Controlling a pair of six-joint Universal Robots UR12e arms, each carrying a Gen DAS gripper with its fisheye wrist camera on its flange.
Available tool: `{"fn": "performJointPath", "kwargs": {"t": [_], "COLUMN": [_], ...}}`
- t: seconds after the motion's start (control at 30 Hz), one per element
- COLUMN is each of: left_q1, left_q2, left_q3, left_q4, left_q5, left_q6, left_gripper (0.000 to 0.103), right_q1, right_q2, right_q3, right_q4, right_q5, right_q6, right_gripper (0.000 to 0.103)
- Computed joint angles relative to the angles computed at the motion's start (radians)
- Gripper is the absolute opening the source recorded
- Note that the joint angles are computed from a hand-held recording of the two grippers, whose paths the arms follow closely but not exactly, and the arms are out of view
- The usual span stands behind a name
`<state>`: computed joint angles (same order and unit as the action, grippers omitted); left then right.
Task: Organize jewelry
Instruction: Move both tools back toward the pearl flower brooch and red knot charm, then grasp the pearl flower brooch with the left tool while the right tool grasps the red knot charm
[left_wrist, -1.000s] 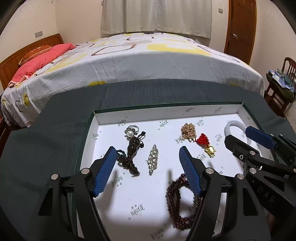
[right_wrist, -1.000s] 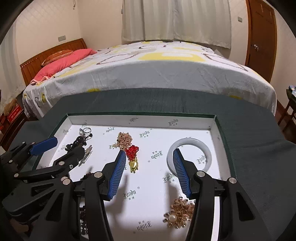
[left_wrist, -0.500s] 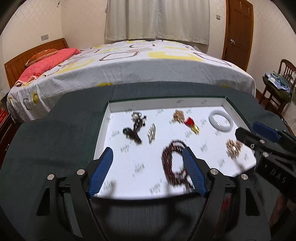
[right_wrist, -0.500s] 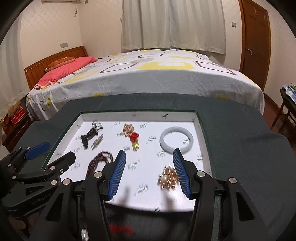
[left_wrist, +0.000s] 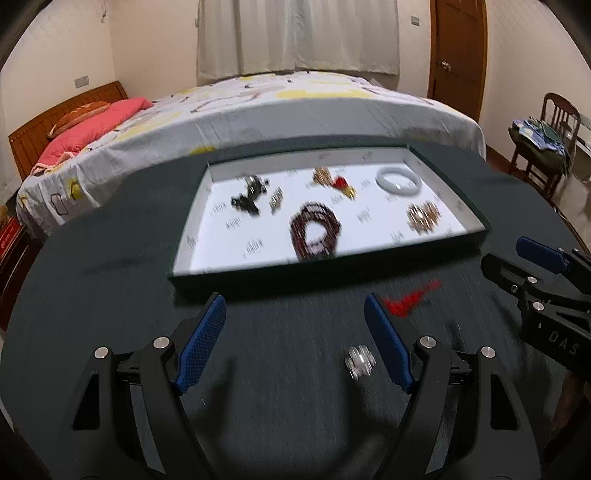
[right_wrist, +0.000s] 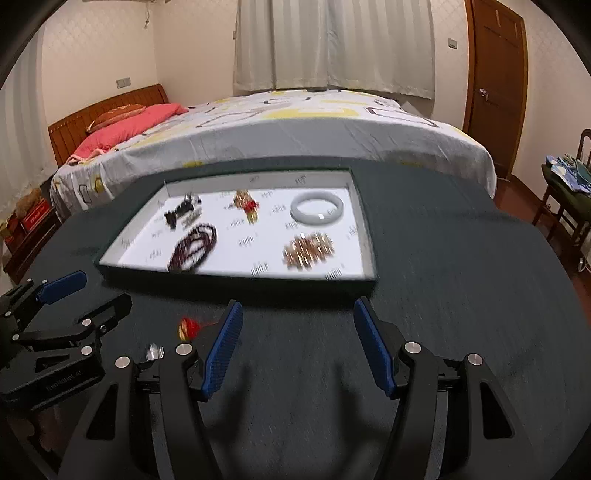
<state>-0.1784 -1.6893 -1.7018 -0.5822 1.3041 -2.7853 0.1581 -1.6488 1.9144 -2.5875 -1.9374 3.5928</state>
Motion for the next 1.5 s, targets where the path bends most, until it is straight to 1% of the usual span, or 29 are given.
{"fn": "performJointPath", "kwargs": {"t": [0.13,0.23,0.3,0.37,0.43,0.47,0.6,0.7,0.83,0.9,0.97,1.0,1.07,1.13,1.37,1.5], "left_q1": [-0.004,-0.011,-0.016,-0.02,-0.024,-0.025,-0.029,-0.027,-0.024,-0.02,-0.019,-0.019,-0.018,-0.018,-0.014,-0.004], "left_q2": [0.019,0.022,0.021,0.02,0.017,0.016,0.01,0.008,0.004,0.003,0.002,0.002,0.003,0.003,0.004,0.008], "left_q3": [-0.028,-0.034,-0.035,-0.036,-0.033,-0.032,-0.027,-0.026,-0.022,-0.02,-0.019,-0.019,-0.02,-0.02,-0.021,-0.022], "left_q4": [-0.02,-0.043,-0.054,-0.064,-0.077,-0.08,-0.101,-0.117,-0.121,-0.128,-0.131,-0.13,-0.132,-0.131,-0.132,-0.126], "left_q5": [0.004,0.009,0.016,0.022,0.026,0.028,0.03,0.016,0.004,-0.014,-0.023,-0.026,-0.035,-0.038,-0.04,-0.039], "left_q6": [0.009,0.011,0.011,0.013,0.01,0.01,0.015,0.015,0.014,0.019,0.026,0.029,0.04,0.044,0.042,0.035], "left_gripper": [0.075,0.072,0.068,0.068,0.065,0.061,0.052,0.048,0.048,0.042,0.038,0.032,0.027,0.023,0.021,0.021], "right_q1": [0.002,0.004,0.003,0.001,-0.002,-0.004,-0.009,-0.009,-0.009,-0.009,-0.01,-0.01,-0.009,-0.008,-0.007,-0.005], "right_q2": [-0.027,-0.04,-0.049,-0.054,-0.058,-0.06,-0.064,-0.065,-0.065,-0.065,-0.064,-0.063,-0.062,-0.061,-0.06,-0.056], "right_q3": [0.03,0.046,0.058,0.065,0.071,0.074,0.081,0.082,0.082,0.081,0.08,0.08,0.079,0.079,0.079,0.077], "right_q4": [0.008,0.006,0.002,0.0,-0.004,-0.007,-0.017,-0.023,-0.022,-0.019,-0.015,-0.013,-0.011,-0.009,-0.009,-0.011], "right_q5": [0.004,0.006,0.01,0.016,0.022,0.026,0.035,0.038,0.039,0.039,0.04,0.041,0.041,0.041,0.042,0.045], "right_q6": [0.022,0.031,0.04,0.048,0.054,0.057,0.063,0.063,0.064,0.065,0.066,0.066,0.065,0.065,0.064,0.061], "right_gripper": [0.061,0.061,0.061,0.061,0.061,0.061,0.061,0.061,0.061,0.061,0.061,0.061,0.061,0.061,0.061,0.061]}}
